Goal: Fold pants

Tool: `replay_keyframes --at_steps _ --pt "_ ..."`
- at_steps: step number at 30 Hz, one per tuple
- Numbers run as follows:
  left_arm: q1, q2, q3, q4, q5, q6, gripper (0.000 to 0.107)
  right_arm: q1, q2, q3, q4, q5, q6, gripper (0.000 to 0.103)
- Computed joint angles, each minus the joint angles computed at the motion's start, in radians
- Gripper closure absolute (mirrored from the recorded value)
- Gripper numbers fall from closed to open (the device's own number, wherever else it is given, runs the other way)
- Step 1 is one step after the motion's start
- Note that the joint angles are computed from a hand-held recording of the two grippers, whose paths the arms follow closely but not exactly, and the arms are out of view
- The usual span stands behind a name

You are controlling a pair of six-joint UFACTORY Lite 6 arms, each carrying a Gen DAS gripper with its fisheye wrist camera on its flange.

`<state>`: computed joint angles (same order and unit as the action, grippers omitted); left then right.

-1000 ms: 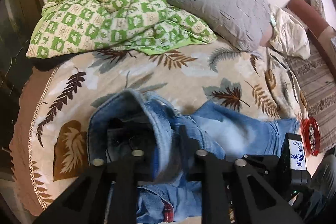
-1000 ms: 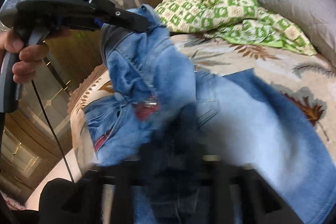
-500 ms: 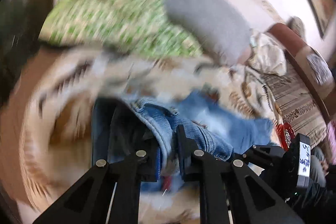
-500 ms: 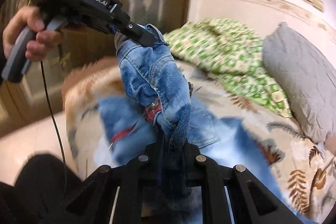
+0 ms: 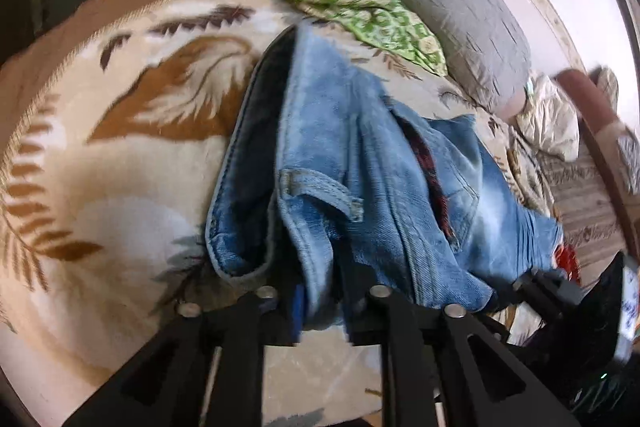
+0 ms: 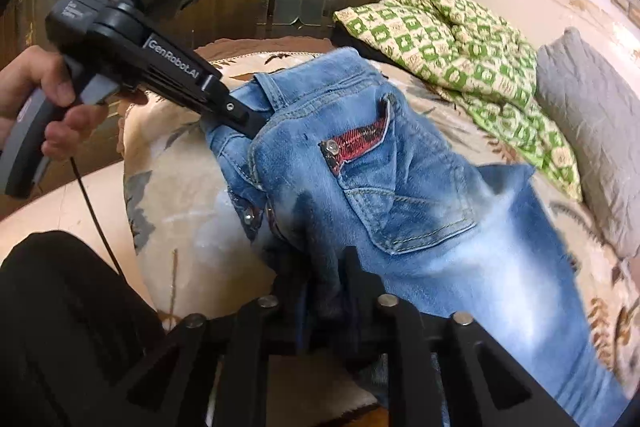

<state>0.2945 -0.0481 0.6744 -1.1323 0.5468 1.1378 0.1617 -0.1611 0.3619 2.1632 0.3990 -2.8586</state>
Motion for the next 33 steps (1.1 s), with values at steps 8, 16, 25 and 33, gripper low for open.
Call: replay_keyframes --at_steps 8,16,25,33 --pt "-0.17 -0.349 0.013 0.524 -0.117 -0.545 0.004 -0.565 -0.369 -0.046 -0.819 0.387 0.623 0.012" --pt "-0.519 -0.234 0.264 0.674 -0.116 -0.66 0.004 -1.214 -0.005 0.221 -1.058 0.759 0.883 0.012" --pt "-0.877 0.346 0.9 0.682 0.03 -0.356 0.004 -1.547 0.525 0.598 -1.048 0.784 1.258 0.012" --pt "-0.991 0.953 1.694 0.858 0.292 -0.434 0.004 -1.536 0.751 0.78 -1.003 0.756 1.504 0.012"
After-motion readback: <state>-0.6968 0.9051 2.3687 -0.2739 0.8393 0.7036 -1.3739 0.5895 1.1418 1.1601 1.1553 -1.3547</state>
